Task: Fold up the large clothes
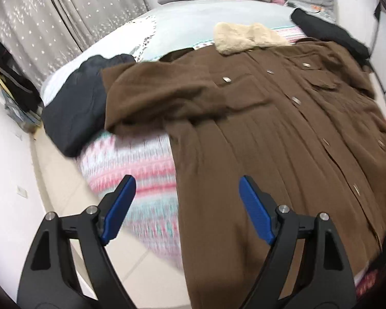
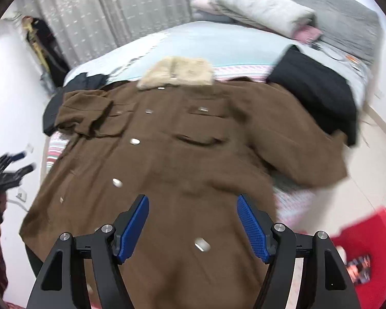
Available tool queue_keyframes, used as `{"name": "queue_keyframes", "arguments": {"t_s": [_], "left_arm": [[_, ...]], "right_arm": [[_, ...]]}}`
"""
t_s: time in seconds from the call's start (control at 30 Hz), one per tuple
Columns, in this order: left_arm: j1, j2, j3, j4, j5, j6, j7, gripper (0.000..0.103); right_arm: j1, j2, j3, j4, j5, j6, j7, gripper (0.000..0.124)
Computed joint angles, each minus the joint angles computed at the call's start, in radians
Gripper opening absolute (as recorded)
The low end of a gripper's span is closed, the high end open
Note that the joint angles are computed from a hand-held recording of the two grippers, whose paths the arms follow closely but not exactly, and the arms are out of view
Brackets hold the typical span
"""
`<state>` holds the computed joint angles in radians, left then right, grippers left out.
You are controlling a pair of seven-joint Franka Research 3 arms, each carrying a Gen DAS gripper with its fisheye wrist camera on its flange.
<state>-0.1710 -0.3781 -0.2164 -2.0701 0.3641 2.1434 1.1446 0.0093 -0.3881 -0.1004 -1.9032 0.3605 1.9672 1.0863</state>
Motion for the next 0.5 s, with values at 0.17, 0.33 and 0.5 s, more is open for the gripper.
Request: {"name": "queue_keyframes", "arguments": {"t_s": [0.17,0.33,0.5], "left_arm": [[0.02,0.223,-0.019,0.186,0.103,0.005,-0.002,0.083],[0.001,0.422,0.0,0.355,0.143,0.01,-0.015,0.083],[-0.03,0.615,0.036,0.524,0.15,-0.067,-0.047,0.082]], "right_arm": [[0.049,0.077,0.049,0.037,-0.002,0.026,0.0,0.072],[0.079,0.15,0.065,0.054,0.004,0.045,-0.001,0.072],[0.087,0.212,0.065,0.032,0.015,0.049,0.019,0.072]]}}
